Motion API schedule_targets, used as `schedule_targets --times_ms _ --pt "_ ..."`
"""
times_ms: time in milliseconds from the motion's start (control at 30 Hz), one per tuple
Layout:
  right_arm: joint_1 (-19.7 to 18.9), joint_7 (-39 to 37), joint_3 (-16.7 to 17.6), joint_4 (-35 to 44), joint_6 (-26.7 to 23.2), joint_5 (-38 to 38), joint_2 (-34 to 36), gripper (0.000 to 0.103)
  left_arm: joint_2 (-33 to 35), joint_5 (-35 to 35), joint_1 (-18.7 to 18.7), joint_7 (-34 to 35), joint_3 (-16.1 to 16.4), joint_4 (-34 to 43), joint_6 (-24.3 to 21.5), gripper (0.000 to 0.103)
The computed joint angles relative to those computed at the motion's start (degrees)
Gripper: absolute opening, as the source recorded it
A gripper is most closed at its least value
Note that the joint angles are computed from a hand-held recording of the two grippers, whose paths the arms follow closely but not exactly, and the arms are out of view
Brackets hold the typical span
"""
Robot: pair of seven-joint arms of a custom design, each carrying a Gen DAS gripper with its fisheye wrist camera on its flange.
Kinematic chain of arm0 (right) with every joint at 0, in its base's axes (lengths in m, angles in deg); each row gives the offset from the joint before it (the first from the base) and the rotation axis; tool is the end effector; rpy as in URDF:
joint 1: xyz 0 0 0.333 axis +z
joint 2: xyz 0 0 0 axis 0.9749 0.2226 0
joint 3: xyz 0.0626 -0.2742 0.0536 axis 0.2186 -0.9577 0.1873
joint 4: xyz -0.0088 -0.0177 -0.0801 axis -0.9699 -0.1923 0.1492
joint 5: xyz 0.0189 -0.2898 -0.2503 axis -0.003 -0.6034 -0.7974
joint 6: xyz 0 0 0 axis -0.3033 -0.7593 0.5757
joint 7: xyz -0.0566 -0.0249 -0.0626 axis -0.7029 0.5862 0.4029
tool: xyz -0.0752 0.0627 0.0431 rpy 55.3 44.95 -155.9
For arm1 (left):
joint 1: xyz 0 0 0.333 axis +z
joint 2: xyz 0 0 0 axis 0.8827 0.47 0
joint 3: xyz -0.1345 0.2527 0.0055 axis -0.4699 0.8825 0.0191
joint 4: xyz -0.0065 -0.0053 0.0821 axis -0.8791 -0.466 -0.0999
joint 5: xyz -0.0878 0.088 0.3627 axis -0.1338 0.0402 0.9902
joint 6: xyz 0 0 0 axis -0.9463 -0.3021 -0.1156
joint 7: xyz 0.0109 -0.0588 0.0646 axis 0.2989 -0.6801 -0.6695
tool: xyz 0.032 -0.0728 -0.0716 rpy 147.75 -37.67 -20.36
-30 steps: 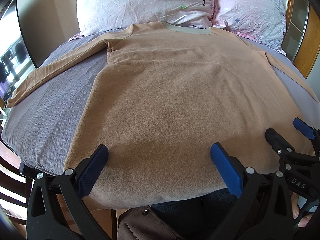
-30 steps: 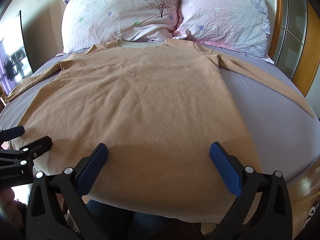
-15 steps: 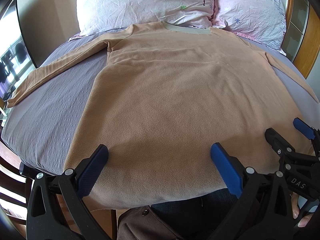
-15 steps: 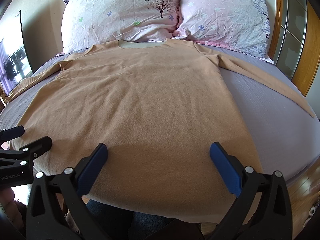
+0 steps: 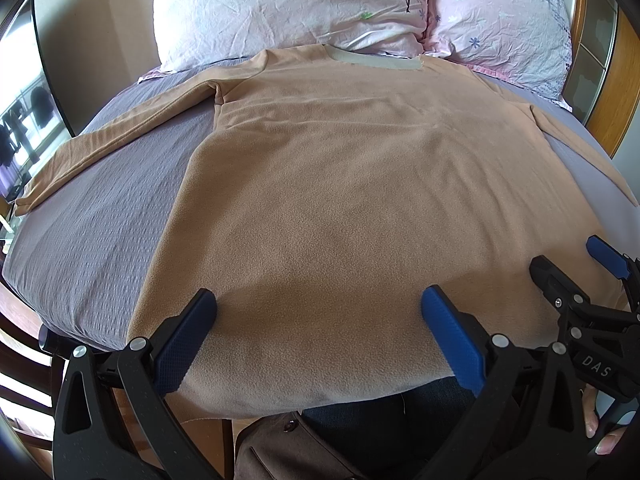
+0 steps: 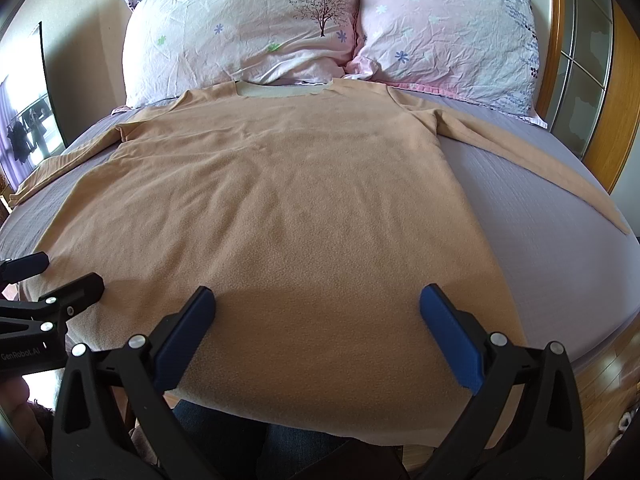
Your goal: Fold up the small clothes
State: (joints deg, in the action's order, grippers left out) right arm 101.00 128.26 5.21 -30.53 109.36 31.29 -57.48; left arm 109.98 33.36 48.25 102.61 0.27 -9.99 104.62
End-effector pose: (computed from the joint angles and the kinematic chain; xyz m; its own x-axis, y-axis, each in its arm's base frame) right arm 0.6370 0.2609 0.4437 0.0651 -0.9978 -0.0108 -0.7209 -0.0395 -0.6919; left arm 0.6492 -0.2241 0.4504 -0.0480 -0.9986 -0.0225 -0.8003 0.0519 -0.5974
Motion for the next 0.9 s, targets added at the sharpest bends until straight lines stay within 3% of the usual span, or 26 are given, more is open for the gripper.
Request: schedule_targets --times_ms 300,367,467,500,567,633,667,733,800,900 --pt "0.04 -0.09 -0.06 -0.67 1.31 -0.42 0.08 0.101 -0.01 0.09 -0.05 -0.05 0.06 -0.03 0.08 0.102" --pt "-2.29 -4.64 1.85 -1.32 3.74 2.61 0.18 0.101 -0.07 0.46 -0.10 -0.18 0.19 -0.30 0.64 0.102" --pt "-8.77 -12.61 5.26 -4.24 11.25 14.47 -1.57 0.101 -0.73 1.87 -0.41 -1.00 0.58 -1.73 2.89 0.102" --pt "-8.72 -10.73 3.86 -4.47 12.42 14.94 -1.89 0.101 -1.20 2.80 -0.49 -1.46 0.86 -2.95 4.72 0.102" --pt "-8.06 -2.67 -2.38 -3.69 12.25 15.02 -2.85 0.101 -1.15 2.50 0.12 -0.16 0.54 -3.05 5.80 0.102" --pt "-10.88 1.29 -3.99 -2.74 11.55 18.79 -3.00 0.100 -0.13 -0.87 1.66 3.58 -0.84 -1.55 5.72 0.102" --pt "-14.20 2.11 -3.03 -1.56 10.25 23.00 -2.60 0.093 0.27 -3.10 2.67 5.51 -1.64 -1.24 6.89 0.102" --pt "-21.31 0.45 0.68 1.48 7.29 32.66 -0.84 0.076 1.50 -13.15 7.63 13.65 -6.17 -1.30 13.20 0.102" --pt "-24.47 3.20 0.51 4.27 4.43 37.77 1.34 0.060 3.16 -23.00 12.50 21.98 -11.59 -0.52 17.61 0.102" --pt "-27.50 6.82 0.25 7.14 2.40 41.91 4.39 0.054 6.94 -34.16 19.60 33.98 -20.72 2.50 21.81 0.102"
